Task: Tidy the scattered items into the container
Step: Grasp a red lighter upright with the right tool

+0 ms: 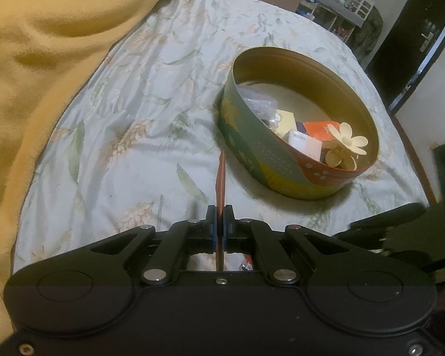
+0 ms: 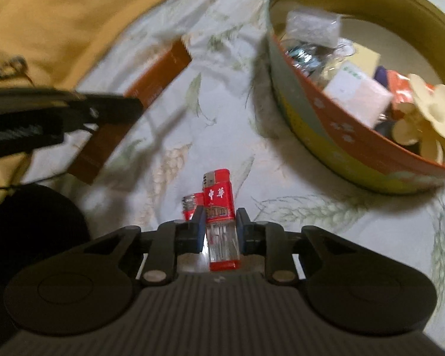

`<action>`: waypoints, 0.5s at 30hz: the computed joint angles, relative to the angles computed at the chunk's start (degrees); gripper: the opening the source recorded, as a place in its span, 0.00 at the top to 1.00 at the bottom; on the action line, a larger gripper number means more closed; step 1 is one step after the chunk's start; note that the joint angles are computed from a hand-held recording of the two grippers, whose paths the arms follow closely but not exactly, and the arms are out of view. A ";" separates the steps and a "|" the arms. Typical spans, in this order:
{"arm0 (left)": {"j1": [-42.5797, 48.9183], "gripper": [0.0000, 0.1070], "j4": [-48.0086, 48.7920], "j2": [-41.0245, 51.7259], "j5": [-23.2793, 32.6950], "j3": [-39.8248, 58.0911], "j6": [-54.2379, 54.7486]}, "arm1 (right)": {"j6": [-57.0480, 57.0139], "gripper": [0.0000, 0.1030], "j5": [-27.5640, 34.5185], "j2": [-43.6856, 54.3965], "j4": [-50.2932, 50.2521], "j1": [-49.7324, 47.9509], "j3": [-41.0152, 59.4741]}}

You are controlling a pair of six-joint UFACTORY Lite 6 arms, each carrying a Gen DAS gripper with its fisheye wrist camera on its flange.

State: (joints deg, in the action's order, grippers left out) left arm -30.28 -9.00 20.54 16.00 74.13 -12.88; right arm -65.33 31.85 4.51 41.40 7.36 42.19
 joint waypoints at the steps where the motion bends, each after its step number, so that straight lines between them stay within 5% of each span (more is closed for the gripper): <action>1: -0.29 0.97 1.19 -0.16 0.18 0.12 -1.13 | 0.11 0.77 1.49 -1.53 -0.53 -1.75 -0.38; 15: -6.34 0.97 13.07 2.07 7.01 10.68 -10.70 | -6.89 0.77 16.65 -8.32 -2.86 -30.45 1.57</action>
